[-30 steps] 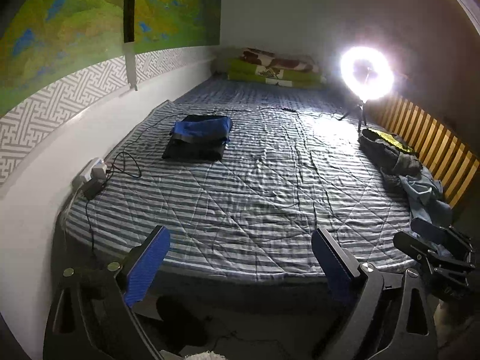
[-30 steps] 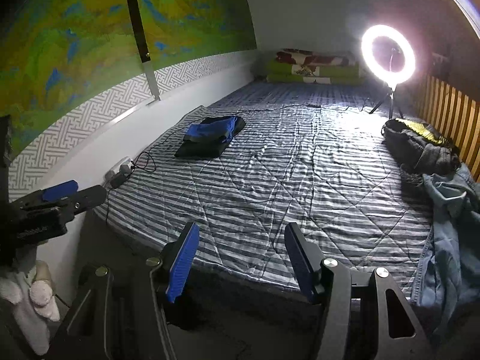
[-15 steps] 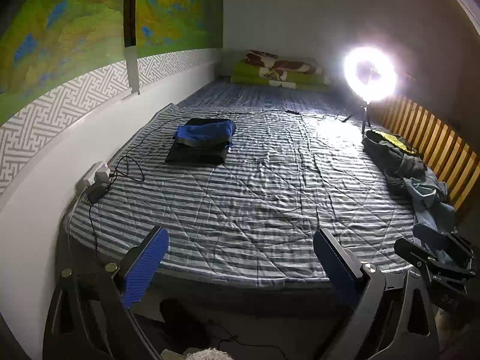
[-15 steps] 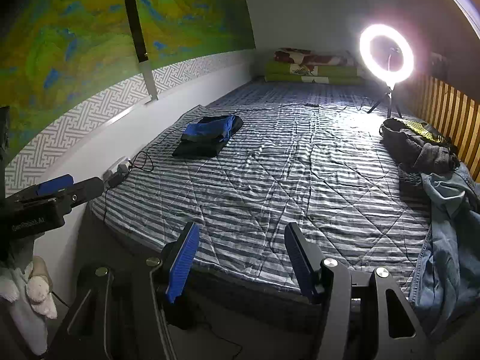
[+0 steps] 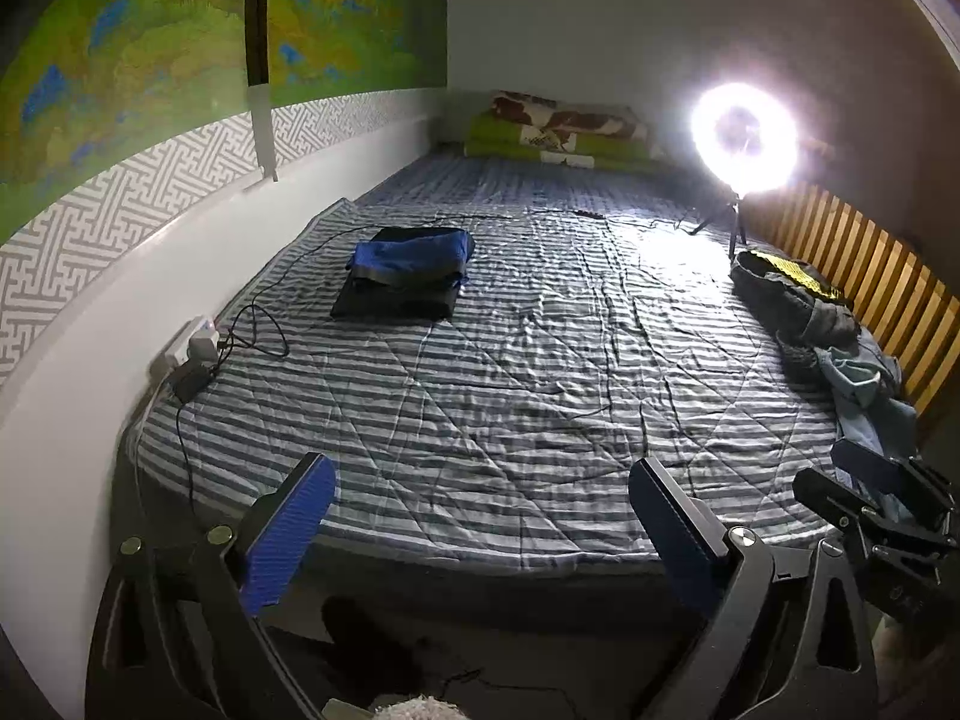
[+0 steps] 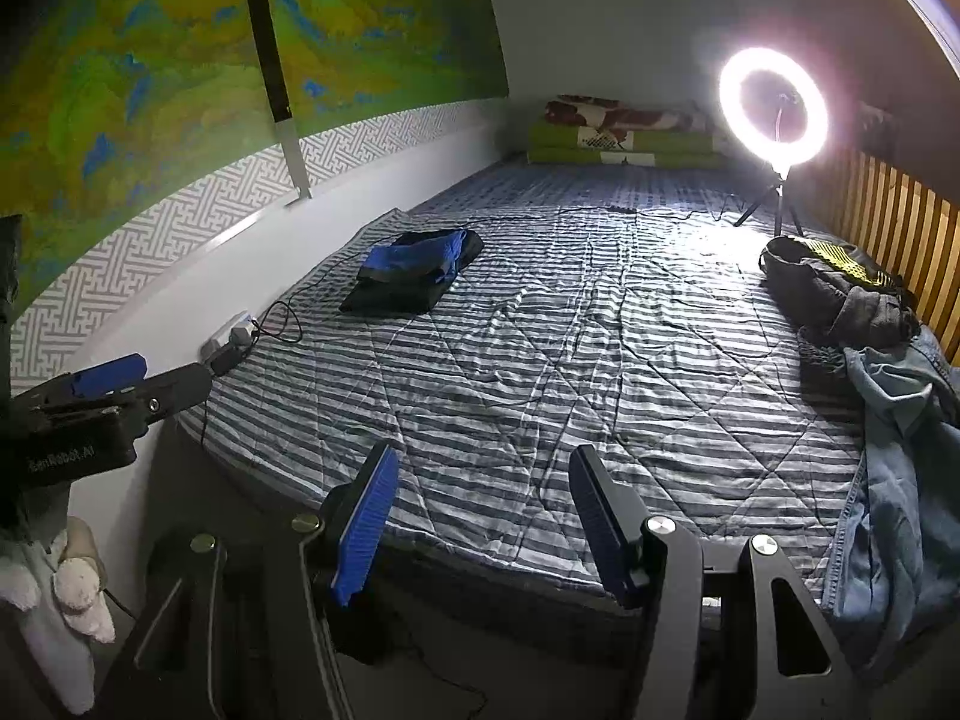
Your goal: Fold small clothes
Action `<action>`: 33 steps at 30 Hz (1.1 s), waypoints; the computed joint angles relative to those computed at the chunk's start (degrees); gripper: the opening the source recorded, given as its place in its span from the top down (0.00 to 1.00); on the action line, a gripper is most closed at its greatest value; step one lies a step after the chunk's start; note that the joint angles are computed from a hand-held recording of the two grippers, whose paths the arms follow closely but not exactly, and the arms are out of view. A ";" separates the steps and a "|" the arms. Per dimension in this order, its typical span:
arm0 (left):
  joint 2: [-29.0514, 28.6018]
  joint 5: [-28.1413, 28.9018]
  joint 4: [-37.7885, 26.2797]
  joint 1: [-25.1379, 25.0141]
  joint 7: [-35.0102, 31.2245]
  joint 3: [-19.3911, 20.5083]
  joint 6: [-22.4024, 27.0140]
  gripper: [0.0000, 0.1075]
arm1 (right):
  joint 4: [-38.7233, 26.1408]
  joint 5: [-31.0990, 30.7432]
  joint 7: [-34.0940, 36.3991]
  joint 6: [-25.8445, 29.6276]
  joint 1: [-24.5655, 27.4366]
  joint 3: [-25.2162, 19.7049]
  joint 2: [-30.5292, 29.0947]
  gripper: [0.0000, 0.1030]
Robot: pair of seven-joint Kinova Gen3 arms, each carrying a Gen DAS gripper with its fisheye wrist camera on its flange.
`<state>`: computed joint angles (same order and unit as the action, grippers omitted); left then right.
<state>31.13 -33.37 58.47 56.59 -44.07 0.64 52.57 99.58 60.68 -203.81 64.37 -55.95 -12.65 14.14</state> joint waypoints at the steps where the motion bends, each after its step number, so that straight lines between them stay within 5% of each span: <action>1: 0.08 0.07 -0.04 -0.09 -0.09 0.02 0.03 0.07 | 0.09 -0.03 0.00 -0.06 0.02 -0.02 -0.07 0.46; 33: 0.08 -0.76 0.49 0.99 0.70 -0.18 -0.08 0.06 | 0.96 0.13 -1.93 -0.50 -0.12 -0.13 -0.22 0.46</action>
<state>31.20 -34.13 58.97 57.58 -43.38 0.45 52.49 100.54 60.81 -205.74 63.88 -56.06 -12.79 13.92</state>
